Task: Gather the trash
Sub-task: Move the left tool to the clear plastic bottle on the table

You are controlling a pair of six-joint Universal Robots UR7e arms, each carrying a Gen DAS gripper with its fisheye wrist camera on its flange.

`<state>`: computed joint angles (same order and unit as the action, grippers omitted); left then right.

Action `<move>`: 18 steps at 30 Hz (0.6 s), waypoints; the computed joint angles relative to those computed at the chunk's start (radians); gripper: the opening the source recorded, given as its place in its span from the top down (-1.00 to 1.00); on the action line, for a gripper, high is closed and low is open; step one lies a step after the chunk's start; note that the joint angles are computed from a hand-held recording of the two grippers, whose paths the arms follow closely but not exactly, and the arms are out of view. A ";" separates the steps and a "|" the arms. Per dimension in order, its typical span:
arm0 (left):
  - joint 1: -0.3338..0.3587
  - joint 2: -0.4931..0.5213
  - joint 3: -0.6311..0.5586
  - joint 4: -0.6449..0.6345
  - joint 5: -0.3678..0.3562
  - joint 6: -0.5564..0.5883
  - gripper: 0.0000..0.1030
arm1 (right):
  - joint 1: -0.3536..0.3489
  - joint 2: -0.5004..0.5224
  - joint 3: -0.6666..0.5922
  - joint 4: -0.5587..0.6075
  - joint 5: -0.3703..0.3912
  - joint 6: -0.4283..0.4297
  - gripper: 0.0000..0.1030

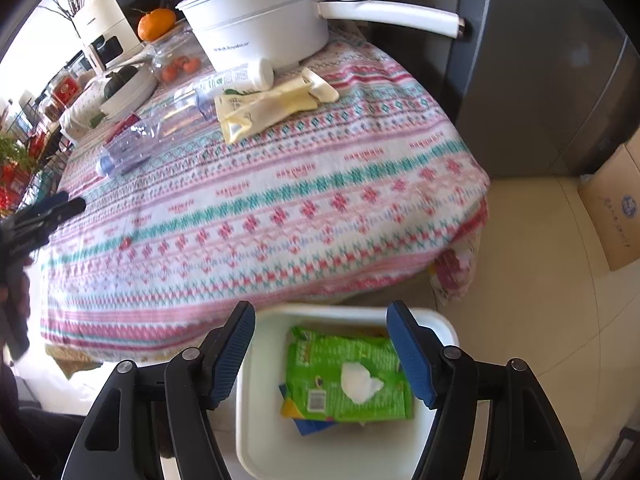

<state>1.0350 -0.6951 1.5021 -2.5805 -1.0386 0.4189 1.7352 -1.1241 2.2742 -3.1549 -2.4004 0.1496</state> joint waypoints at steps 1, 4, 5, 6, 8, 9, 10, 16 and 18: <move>0.006 0.021 -0.041 0.032 -0.011 0.026 -0.65 | 0.000 0.010 -0.013 0.003 0.002 -0.002 -0.37; 0.026 0.096 -0.186 0.153 -0.051 0.113 -0.65 | -0.005 0.031 -0.046 0.021 0.000 -0.018 -0.37; 0.028 0.128 -0.233 0.172 -0.039 0.147 -0.65 | -0.006 0.040 -0.055 0.021 -0.005 -0.027 -0.37; 0.029 0.152 -0.266 0.187 -0.029 0.166 -0.65 | -0.007 0.046 -0.060 0.017 -0.009 -0.035 -0.37; 0.032 0.207 -0.350 0.233 -0.008 0.204 -0.65 | -0.012 0.053 -0.071 0.018 -0.010 -0.046 -0.37; 0.033 0.223 -0.375 0.245 0.001 0.219 -0.65 | -0.015 0.054 -0.072 0.014 -0.008 -0.049 -0.37; 0.033 0.247 -0.412 0.262 0.009 0.243 -0.65 | -0.018 0.053 -0.074 0.011 -0.005 -0.052 -0.37; 0.037 0.347 -0.580 0.406 0.048 0.279 -0.65 | -0.036 0.058 -0.090 -0.004 -0.013 -0.068 -0.37; 0.035 0.368 -0.609 0.444 0.071 0.275 -0.65 | -0.045 0.062 -0.099 -0.002 -0.012 -0.070 -0.37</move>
